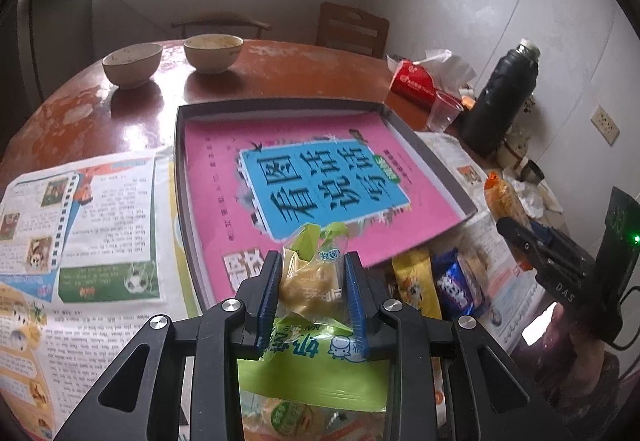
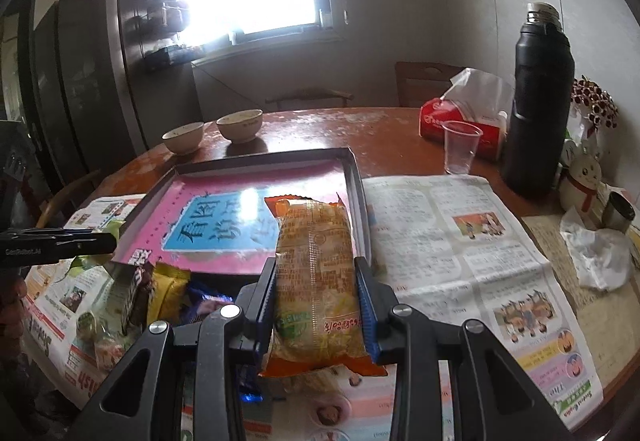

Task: Organize snacks
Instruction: 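Lower the pastry into the tray with the left gripper while the right places the cracker pack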

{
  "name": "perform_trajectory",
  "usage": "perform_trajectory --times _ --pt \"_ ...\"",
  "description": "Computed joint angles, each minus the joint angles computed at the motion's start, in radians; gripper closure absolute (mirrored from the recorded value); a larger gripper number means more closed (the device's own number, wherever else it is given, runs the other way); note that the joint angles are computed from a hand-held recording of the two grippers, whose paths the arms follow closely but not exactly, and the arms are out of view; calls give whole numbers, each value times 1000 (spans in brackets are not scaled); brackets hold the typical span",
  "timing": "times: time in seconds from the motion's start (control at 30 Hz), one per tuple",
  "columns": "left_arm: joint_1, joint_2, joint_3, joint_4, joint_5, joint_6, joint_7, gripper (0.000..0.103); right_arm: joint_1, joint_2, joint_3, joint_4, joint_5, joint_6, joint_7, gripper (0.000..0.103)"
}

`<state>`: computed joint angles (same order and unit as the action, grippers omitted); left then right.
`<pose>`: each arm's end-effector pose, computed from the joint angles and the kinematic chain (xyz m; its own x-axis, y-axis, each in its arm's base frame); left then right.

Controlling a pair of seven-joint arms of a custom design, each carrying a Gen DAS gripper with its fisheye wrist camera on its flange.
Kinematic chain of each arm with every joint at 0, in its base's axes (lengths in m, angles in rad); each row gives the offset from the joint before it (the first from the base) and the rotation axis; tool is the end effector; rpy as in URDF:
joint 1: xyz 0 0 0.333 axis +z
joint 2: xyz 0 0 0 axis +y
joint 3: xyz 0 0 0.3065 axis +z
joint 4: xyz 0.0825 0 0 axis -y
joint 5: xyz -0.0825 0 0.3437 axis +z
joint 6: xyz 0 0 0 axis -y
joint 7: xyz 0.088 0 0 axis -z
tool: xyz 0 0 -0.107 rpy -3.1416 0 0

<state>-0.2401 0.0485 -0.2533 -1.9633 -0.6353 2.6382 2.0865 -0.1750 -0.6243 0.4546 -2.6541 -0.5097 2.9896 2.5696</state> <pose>0.5147 -0.2568 0.5241 -0.5778 -0.7718 0.2653 -0.7039 0.3067 -0.6406 0.3523 0.1595 0.5200 -0.1408 -0.9846 -0.1041 -0.5432 0.1647 -0.8233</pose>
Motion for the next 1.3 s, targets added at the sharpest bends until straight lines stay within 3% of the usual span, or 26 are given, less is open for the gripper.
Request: perform_trajectory --times 0.87,1.0,1.3 --pt "30 196 -40 214 140 29 -153 71 -124 205 31 151 -81 77 32 67" --pt "9 220 -24 226 238 67 -237 71 -88 258 -13 171 -96 72 36 67" --pt "8 285 -30 281 358 52 -329 71 28 359 -128 224 -146 40 53 67"
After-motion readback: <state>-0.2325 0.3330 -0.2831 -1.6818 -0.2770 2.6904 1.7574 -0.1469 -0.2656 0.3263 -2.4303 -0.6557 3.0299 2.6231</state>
